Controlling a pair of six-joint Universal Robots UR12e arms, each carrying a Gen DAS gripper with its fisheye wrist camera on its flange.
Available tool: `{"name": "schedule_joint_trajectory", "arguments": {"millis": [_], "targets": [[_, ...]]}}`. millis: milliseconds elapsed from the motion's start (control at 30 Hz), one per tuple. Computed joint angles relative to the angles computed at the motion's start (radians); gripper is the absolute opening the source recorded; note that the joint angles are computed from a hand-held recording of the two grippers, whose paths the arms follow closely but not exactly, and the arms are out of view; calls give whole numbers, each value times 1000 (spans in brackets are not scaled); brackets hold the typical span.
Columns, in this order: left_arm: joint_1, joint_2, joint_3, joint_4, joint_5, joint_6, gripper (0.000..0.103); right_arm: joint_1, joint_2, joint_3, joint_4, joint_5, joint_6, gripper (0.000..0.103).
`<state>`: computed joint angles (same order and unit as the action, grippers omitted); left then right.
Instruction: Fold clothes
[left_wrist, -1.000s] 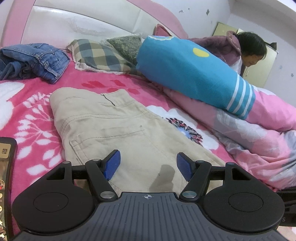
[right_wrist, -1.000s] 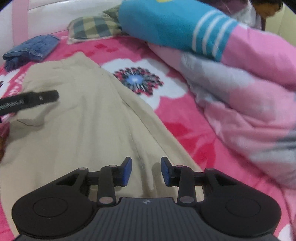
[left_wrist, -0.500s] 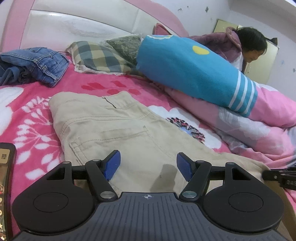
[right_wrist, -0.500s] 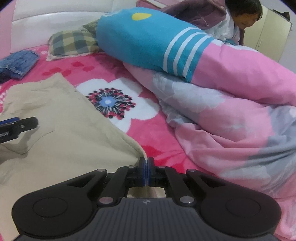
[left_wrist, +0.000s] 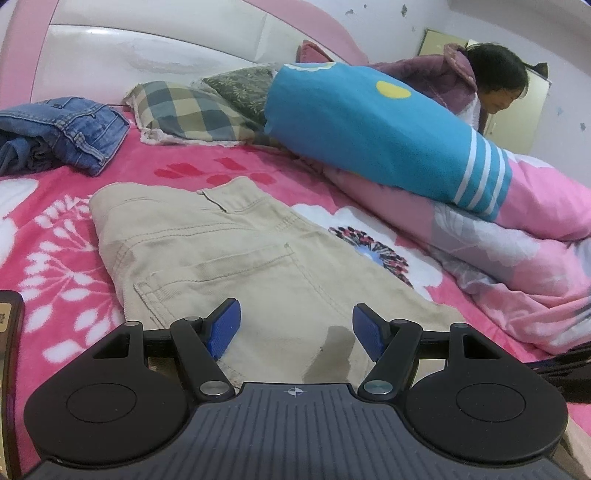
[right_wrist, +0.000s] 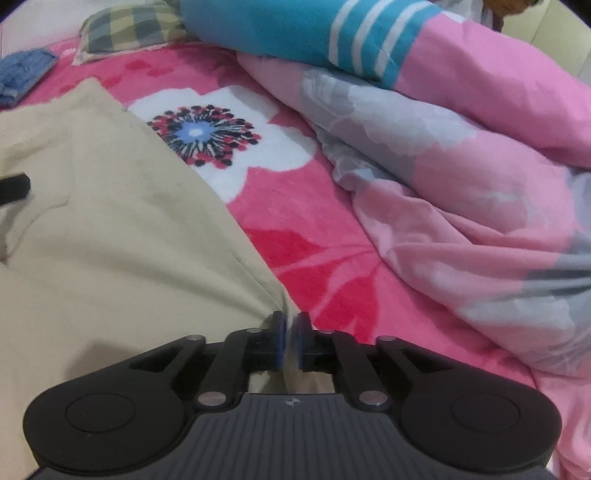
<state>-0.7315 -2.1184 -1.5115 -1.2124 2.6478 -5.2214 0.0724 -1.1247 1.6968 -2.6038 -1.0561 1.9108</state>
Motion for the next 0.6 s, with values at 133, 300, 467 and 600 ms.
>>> {"name": "schedule_joint_trajectory", "arguments": {"millis": [133,300,467,600], "targets": [[0,1,-1,6,-2,5,68,-21,-38,-8,66,70,9,28],[0,-2,6,-12,-3,-1,68,-3,-51,-27,241,168,-58,26],[-1,-3,4,-5,2,1,68,61,-15,-51,311,132,-55,20],[0,-3,4,-8,1,0,68,84,20,-39,64,31,131,18]]}}
